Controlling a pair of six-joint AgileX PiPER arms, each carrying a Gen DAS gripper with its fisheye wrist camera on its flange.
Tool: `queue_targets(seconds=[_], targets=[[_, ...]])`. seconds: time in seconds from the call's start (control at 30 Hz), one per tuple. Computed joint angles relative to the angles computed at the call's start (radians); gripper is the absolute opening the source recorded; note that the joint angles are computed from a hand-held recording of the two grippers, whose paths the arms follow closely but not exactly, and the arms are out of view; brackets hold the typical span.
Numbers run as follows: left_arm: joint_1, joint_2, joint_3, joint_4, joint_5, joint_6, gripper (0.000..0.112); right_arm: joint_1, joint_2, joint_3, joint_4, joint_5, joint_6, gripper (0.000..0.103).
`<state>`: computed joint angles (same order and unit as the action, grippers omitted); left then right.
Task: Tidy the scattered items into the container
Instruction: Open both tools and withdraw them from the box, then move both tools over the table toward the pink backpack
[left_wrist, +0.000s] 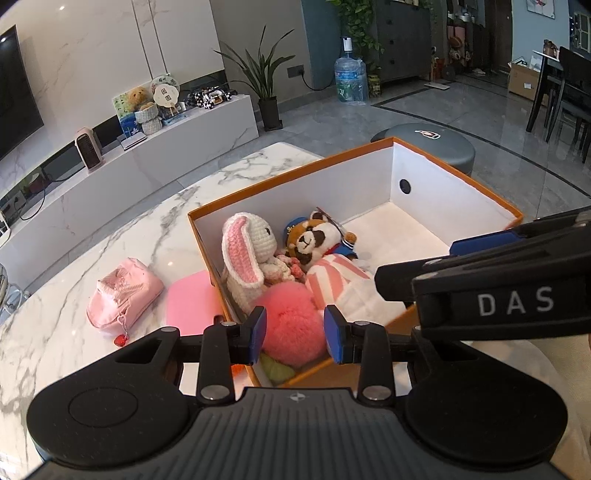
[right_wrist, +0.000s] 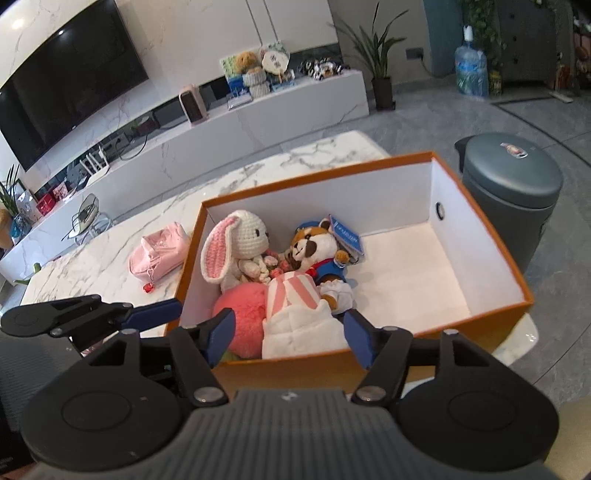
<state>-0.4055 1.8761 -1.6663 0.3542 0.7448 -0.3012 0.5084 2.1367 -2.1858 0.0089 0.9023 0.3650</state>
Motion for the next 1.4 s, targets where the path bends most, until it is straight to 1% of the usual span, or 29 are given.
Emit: queue_targets(seconds=[0.1,0.27,0.37,0.4,0.43,0.57,0.63,0.77,0.8,0.93,1.03,1.23,1.4], targets=[[-0.015,-0.033,0.040,0.025,-0.020,-0.025,0.040,0.009,-0.063,0.106,-0.022,-0.050,0.030,0.069],[-0.024,-0.087,0.107,0.063,-0.046,-0.069,0.041,0.035,-0.118,0.189,-0.051,-0.086,0.055,0.070],[-0.024,-0.120,0.152,0.088,-0.061,-0.104,0.044,0.058,-0.138,0.213,-0.068,-0.102,0.059,0.072],[-0.024,-0.132,0.169,0.102,-0.066,-0.120,0.049,0.065,-0.142,0.219,-0.072,-0.108,0.061,0.072],[-0.025,-0.146,0.190,0.124,-0.073,-0.144,0.051,0.072,-0.145,0.225,-0.076,-0.113,0.064,0.072],[-0.019,-0.194,0.258,0.192,-0.094,-0.221,0.053,0.103,-0.148,0.233,-0.099,-0.133,0.077,0.072],[-0.012,-0.217,0.287,0.221,-0.102,-0.260,0.057,0.123,-0.149,0.237,-0.127,-0.147,0.099,0.072],[0.010,-0.254,0.331,0.250,-0.123,-0.305,0.061,0.159,-0.151,0.246,-0.179,-0.178,0.155,0.080],[0.016,-0.263,0.343,0.252,-0.133,-0.309,0.062,0.165,-0.151,0.246,-0.187,-0.183,0.162,0.080],[0.039,-0.293,0.381,0.251,-0.153,-0.302,0.062,0.188,-0.139,0.221,-0.210,-0.179,0.172,0.080],[0.041,-0.299,0.392,0.291,-0.141,-0.334,0.062,0.198,-0.127,0.201,-0.209,-0.173,0.185,0.080],[0.089,-0.320,0.414,0.233,-0.150,-0.284,0.063,0.220,-0.071,0.105,-0.192,-0.111,0.173,0.080],[0.126,-0.330,0.435,0.243,-0.146,-0.291,0.064,0.241,-0.012,0.009,-0.208,-0.058,0.173,0.080]])
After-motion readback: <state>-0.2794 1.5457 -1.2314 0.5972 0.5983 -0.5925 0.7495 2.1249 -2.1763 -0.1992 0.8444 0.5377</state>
